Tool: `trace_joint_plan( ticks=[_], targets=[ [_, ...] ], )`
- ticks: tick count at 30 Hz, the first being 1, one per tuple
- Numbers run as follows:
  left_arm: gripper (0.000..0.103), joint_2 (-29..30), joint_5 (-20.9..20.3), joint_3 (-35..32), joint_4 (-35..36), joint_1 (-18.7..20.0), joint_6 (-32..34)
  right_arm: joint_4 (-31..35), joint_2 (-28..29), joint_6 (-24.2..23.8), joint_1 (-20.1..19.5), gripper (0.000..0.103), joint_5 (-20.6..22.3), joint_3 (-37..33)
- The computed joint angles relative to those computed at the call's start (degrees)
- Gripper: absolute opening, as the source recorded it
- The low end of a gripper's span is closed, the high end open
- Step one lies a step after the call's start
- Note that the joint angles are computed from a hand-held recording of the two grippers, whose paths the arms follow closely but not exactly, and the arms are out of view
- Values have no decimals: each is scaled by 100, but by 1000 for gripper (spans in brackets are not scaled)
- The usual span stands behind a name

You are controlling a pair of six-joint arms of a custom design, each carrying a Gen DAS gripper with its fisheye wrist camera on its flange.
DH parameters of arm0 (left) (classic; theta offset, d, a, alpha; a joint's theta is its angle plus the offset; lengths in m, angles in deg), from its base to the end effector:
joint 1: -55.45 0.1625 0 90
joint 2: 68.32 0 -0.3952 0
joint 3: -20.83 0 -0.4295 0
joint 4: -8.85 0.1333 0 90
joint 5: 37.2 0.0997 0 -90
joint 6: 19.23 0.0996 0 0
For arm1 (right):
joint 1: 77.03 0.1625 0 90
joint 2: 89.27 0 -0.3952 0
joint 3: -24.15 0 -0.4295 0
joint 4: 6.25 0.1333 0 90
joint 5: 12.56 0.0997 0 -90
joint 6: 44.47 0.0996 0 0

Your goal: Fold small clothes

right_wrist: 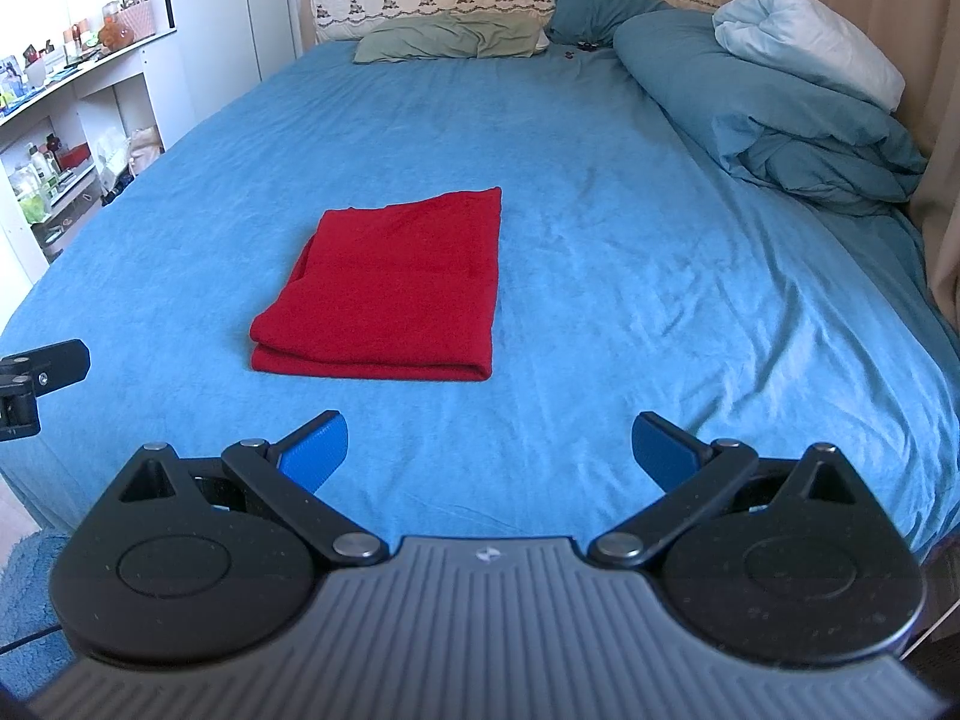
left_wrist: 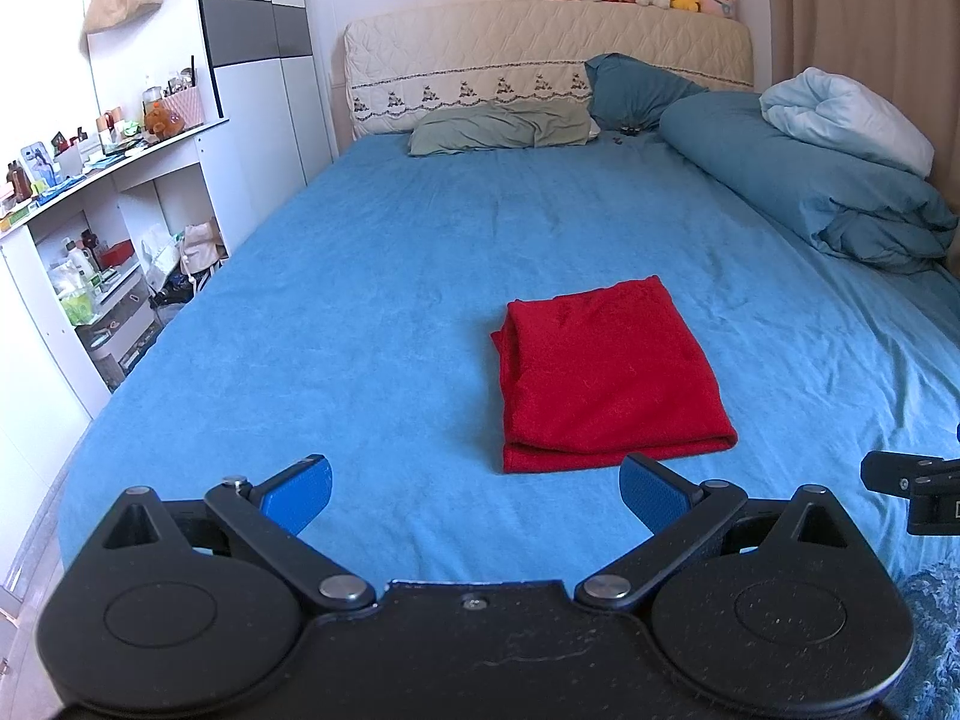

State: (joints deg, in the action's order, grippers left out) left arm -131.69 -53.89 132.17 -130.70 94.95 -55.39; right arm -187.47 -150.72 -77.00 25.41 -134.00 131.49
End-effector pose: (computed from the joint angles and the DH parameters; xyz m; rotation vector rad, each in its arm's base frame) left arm -0.2906 -0.5360 0.1709 0.2298 1.9914 -1.0437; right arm 0.2126 -0.5863 0.2124 0.6422 -2.2723 0.8492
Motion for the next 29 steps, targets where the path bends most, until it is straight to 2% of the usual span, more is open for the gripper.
trace_joint_plan(
  ticks=[15,23,29],
  targets=[
    [103,-63,39,65,-70,1,131,-4,-4,-34,-14,103,32,-3],
    [103,-35,142,130,-362,3,367,-10,-1,-30,-15,103,37,4],
    [103,-35,21,209,-860,48,697,-7,17,-11,-6,103,28,4]
  ],
)
